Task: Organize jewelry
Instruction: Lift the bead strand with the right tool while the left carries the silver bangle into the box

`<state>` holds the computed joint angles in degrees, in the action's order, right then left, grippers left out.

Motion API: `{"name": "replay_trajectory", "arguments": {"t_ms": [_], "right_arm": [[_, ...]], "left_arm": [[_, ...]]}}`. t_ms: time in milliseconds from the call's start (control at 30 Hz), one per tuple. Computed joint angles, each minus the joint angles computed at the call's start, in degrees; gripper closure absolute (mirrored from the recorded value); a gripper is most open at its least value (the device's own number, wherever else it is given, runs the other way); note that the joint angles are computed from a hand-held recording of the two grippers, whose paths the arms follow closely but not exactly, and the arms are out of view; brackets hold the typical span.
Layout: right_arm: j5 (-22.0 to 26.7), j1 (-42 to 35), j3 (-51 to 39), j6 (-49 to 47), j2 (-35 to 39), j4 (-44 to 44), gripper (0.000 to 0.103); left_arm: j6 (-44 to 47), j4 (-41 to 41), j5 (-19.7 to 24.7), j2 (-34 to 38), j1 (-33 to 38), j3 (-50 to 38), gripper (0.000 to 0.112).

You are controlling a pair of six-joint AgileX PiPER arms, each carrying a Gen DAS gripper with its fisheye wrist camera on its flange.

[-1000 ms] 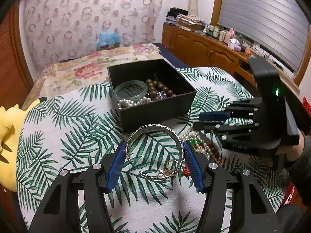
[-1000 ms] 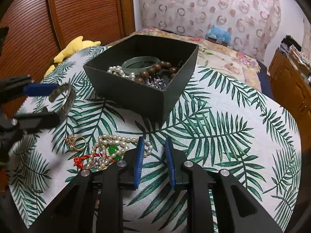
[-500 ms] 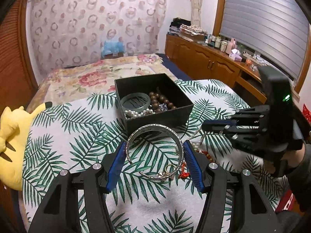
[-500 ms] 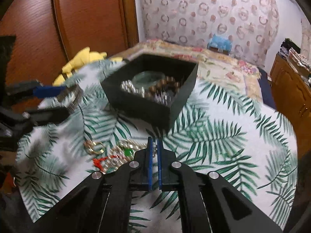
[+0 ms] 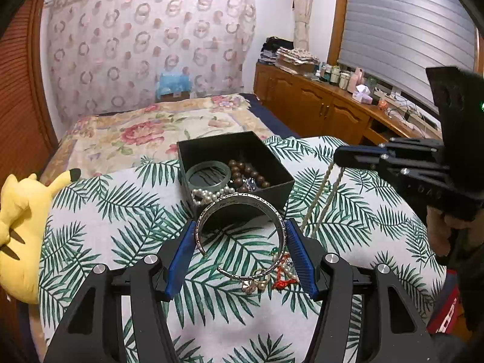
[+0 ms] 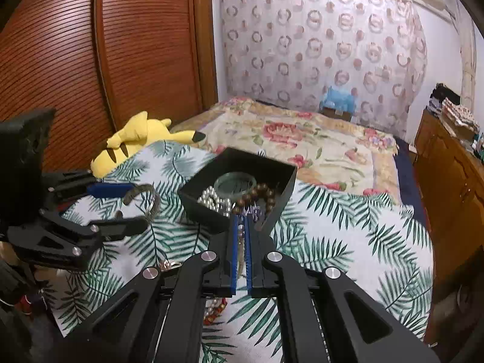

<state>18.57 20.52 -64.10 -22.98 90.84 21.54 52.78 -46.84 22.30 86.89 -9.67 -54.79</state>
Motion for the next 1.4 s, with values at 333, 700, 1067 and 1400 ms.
{"name": "replay_trajectory", "arguments": {"t_ms": [333, 700, 1067, 1400], "right_arm": [[2.6, -0.7, -6.3, 1.8, -2.3, -2.8, 0.098], [5.3, -1.0, -14.0, 4.4, -2.7, -7.3, 0.098], [8.4, -2.5, -23.2, 3.5, -0.1, -7.0, 0.098], [12.6, -2.4, -35.0, 3.3, 6.5, -7.3, 0.098]], "left_arm": [[-0.4, 0.7, 1.0, 2.8, 0.1, -5.0, 0.055], [-2.1, 2.8, 1.3, 4.0, -0.2, -7.6, 0.055], [-4.7, 5.4, 1.7, 5.7, -0.7, -11.1, 0.055], [-7.6, 8.0, 2.8, 9.8, -0.4, -15.6, 0.055]]}}
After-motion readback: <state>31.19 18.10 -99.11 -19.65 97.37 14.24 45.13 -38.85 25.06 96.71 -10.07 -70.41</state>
